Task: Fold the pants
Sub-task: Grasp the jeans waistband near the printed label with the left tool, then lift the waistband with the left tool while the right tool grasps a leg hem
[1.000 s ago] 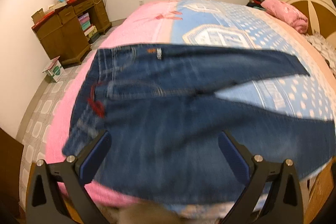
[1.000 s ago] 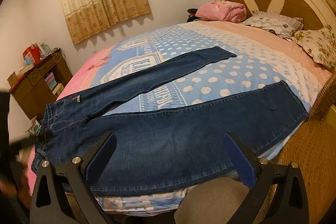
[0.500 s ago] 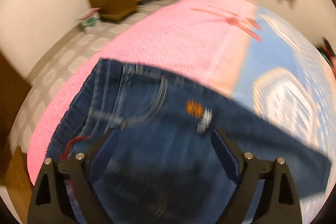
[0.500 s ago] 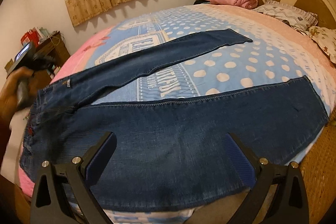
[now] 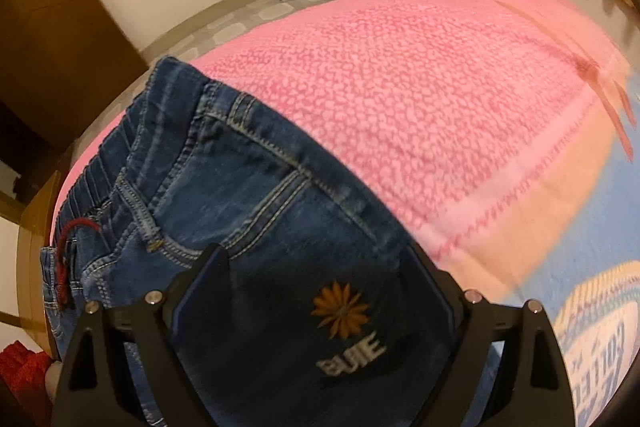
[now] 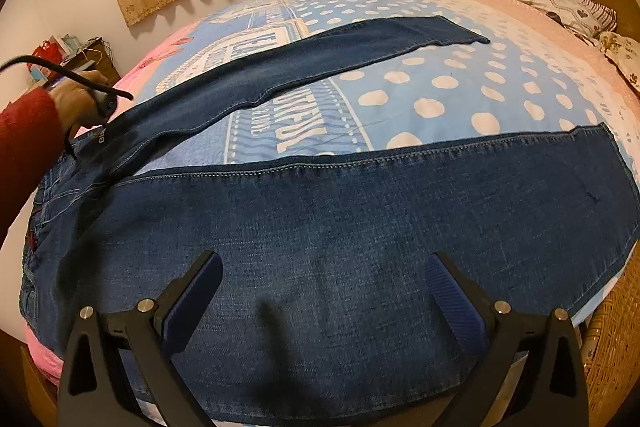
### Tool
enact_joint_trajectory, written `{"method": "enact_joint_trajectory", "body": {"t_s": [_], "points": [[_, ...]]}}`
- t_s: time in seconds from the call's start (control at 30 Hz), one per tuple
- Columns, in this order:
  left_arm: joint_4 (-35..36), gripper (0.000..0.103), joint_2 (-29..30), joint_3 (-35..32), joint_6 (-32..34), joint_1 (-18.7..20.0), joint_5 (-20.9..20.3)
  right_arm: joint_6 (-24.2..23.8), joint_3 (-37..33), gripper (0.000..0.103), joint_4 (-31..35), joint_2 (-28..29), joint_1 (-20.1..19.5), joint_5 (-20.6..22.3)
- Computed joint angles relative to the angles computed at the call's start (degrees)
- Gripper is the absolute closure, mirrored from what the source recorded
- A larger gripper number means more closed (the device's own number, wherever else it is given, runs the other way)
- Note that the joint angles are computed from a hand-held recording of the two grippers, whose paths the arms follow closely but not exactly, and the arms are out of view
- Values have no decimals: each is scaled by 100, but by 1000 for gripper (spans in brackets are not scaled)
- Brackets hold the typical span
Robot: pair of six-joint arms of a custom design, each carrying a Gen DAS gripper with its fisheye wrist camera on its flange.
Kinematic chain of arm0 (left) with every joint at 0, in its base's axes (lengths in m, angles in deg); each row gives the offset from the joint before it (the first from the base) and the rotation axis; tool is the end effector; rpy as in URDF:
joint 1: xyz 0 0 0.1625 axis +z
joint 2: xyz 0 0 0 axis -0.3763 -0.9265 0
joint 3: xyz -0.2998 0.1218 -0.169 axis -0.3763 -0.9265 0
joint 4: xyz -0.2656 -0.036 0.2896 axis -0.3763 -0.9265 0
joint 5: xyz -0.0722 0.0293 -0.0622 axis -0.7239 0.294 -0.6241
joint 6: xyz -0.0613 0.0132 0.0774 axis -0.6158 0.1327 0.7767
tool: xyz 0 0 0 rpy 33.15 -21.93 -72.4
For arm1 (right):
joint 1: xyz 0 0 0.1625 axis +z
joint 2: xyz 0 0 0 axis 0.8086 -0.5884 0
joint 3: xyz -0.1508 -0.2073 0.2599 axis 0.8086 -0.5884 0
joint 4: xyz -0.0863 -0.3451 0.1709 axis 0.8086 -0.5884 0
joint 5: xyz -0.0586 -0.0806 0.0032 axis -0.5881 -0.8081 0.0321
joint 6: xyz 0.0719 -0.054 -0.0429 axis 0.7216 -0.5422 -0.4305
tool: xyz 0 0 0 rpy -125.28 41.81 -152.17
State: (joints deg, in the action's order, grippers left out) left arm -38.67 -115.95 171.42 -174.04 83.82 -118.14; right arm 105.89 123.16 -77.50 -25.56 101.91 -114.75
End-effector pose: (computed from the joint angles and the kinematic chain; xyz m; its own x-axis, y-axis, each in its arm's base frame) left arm 0.0045 -0.4464 0.3861 -0.0937 -0.9391 -0.3307 -0.3071 0.3433 -0.8876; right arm 0.3149 -0.0789 0.0663 -0.8060 0.0711 0.5876 -0.3210 0.7815 -0.5350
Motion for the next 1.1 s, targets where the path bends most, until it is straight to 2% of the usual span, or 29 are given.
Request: {"method": "enact_joint_trajectory", "body": {"t_s": [0.13, 0.27, 0.33, 0.4, 0.43, 0.5, 0.53, 0.6, 0.63, 0.67, 0.7, 0.73, 0.77, 0.9, 1.0, 1.03, 1.1], "points": [[18, 9, 215, -263, -96, 216, 136, -173, 43, 1, -175, 80, -65, 82], [-633, 11, 173, -517, 740, 389, 281, -142, 111, 1, -250, 114, -133, 225], [-302, 11, 261, -675, 555, 408, 465, -133, 137, 1, -278, 121, -174, 252], [-223, 11, 277, -659, 479, 501, 484, -131, 161, 1, -348, 131, -203, 291], [-322, 10, 228, -554, 504, 542, 446, -137, 164, 1, -365, 140, -201, 298], [-684, 10, 81, -294, 712, 651, 624, -159, 153, 1, -356, 163, -186, 298], [-588, 14, 75, -272, 655, 650, 693, -178, 150, 1, -363, 174, -180, 295], [-418, 36, 51, -182, 463, 515, 809, -186, 155, 1, -374, 186, -180, 273], [-359, 56, -2, -141, 376, 466, 880, -172, 164, 1, -379, 186, -187, 278], [-258, 66, -83, -83, 238, 405, 883, -163, 169, 1, -394, 188, -195, 289], [-292, 70, -229, 43, 220, 371, 915, -142, 184, 1, -418, 181, -209, 303], [-321, 80, -337, 115, 273, 369, 959, -107, 192, 1, -411, 167, -213, 303], [-338, 84, -459, 224, 283, 321, 968, -46, 202, 1, -382, 141, -206, 291], [-1613, 89, -1437, 1163, 1550, 85, 1333, 179, 238, 1, -212, -15, -157, 255], [-2719, 91, -2326, 1875, 2773, -161, 1518, 385, 230, 1, 17, -133, -78, 215], [-2880, 91, -2599, 2047, 3063, -295, 1574, 441, 216, 1, 101, -176, -43, 194], [-2611, 91, -3004, 2246, 3030, -710, 1655, 505, 199, 1, 227, -267, 17, 139]]}}
